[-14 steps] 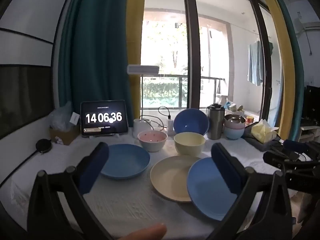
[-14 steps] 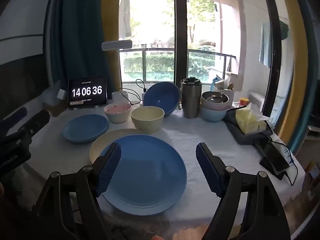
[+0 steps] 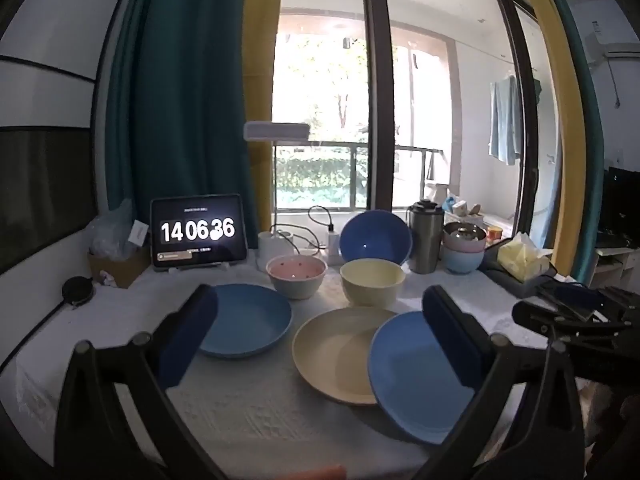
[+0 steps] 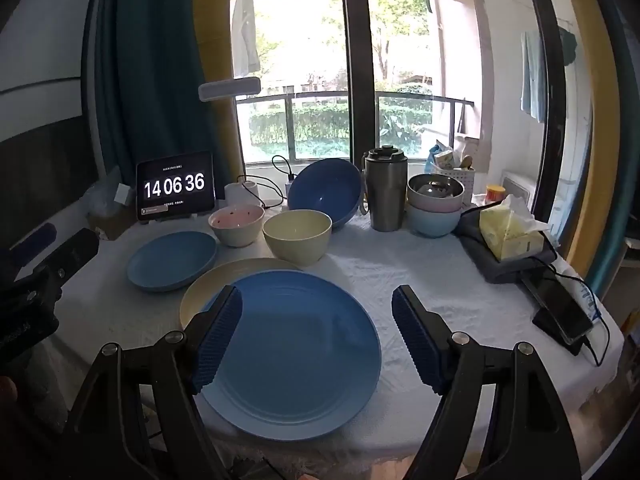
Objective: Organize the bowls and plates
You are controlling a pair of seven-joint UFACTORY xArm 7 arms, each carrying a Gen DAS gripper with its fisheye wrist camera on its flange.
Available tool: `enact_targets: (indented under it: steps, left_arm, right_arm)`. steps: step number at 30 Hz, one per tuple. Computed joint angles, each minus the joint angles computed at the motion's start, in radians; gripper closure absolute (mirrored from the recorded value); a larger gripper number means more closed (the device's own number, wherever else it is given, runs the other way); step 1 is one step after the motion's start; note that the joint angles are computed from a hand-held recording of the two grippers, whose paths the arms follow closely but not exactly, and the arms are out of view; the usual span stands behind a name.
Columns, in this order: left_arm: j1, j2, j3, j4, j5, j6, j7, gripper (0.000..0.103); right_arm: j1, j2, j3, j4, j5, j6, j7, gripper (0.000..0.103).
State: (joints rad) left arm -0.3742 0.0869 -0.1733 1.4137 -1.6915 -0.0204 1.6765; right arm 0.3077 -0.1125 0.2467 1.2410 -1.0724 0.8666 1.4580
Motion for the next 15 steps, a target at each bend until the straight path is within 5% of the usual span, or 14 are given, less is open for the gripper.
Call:
enact_targets:
  steps: [15]
  left_arm:
    - [0.017, 0.041, -0.018, 0.041, 0.063, 0.021, -0.065, 0.001]
  right_arm:
    - [-0.004, 0.013, -0.011, 0.015, -0.006, 0.026, 0.006, 0.023]
